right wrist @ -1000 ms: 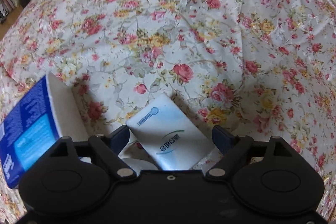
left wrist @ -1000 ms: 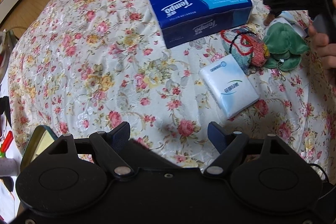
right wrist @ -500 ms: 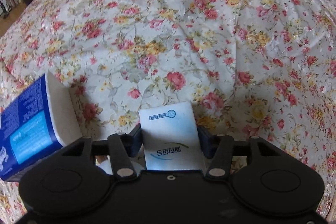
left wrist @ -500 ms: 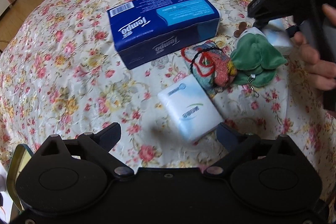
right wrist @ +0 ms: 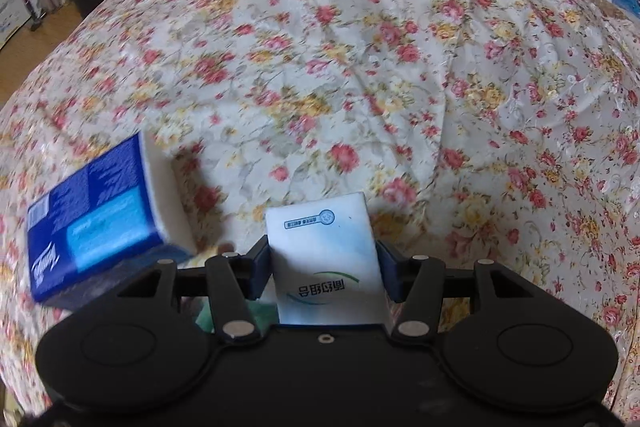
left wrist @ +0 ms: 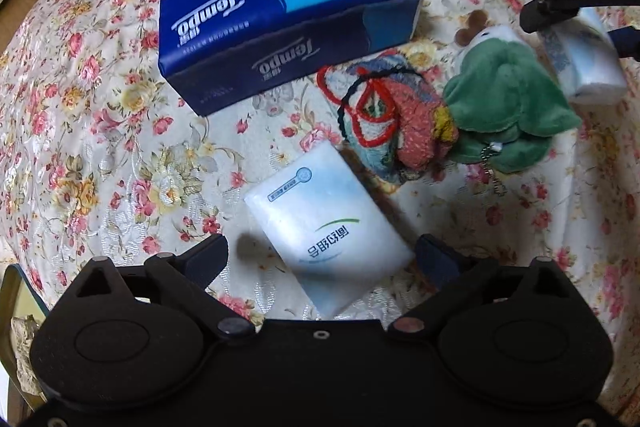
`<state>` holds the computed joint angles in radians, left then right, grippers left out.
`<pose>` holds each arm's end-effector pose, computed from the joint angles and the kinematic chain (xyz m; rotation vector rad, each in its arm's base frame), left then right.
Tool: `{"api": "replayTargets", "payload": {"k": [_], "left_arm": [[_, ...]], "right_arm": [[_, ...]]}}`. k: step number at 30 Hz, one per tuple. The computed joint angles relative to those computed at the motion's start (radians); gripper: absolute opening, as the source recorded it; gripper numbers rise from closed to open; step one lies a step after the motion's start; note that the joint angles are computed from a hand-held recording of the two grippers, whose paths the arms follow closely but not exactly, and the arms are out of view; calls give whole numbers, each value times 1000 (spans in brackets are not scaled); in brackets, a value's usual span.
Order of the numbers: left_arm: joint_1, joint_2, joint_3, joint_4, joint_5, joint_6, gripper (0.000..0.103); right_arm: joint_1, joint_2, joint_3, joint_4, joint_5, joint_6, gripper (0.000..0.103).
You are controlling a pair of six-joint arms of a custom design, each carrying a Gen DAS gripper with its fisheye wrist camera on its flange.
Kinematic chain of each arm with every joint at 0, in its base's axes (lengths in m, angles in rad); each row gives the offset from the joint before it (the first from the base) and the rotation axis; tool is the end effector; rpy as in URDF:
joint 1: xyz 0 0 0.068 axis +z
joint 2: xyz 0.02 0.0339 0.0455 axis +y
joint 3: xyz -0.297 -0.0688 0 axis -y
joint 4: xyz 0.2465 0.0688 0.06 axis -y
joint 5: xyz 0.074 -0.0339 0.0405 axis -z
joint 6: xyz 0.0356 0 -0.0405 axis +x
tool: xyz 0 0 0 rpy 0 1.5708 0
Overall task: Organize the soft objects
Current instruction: 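Grasp a white tissue pack with the right tool while the left approaches another pack, then carry tissue packs over the tray with both tools, left lowering its pack inside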
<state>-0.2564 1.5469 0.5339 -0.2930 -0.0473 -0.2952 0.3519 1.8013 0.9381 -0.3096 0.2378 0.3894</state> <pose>0.2161 -0.0549 0.1273 -0.0648 2.8731 -0.0388 0.3181 0.1079 0.1542 0.1150 2.6831 -0.1028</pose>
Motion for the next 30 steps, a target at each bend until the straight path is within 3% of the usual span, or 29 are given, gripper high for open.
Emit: {"api": "replayTargets", "payload": {"k": [2,6,14,24,30], "left_arm": [[12,10,-14,34,32,-7,85],[33,-30,-35,60,66,4,60],[2,-116,-20,-24,22,-14,59],[-13,-407,26,-285,-24,-27,59],[35,-592,47,-454,-35,-1,59]], "right_arm": [[18,-15,-16,0,3,-1,53],[39,-42,-35,-7,13,0,53],[64,-149,-59,-61,23,19,53],[140,-351,-58,-192,44,44,53],[266,-470,-46,-301,61,84,53]]}}
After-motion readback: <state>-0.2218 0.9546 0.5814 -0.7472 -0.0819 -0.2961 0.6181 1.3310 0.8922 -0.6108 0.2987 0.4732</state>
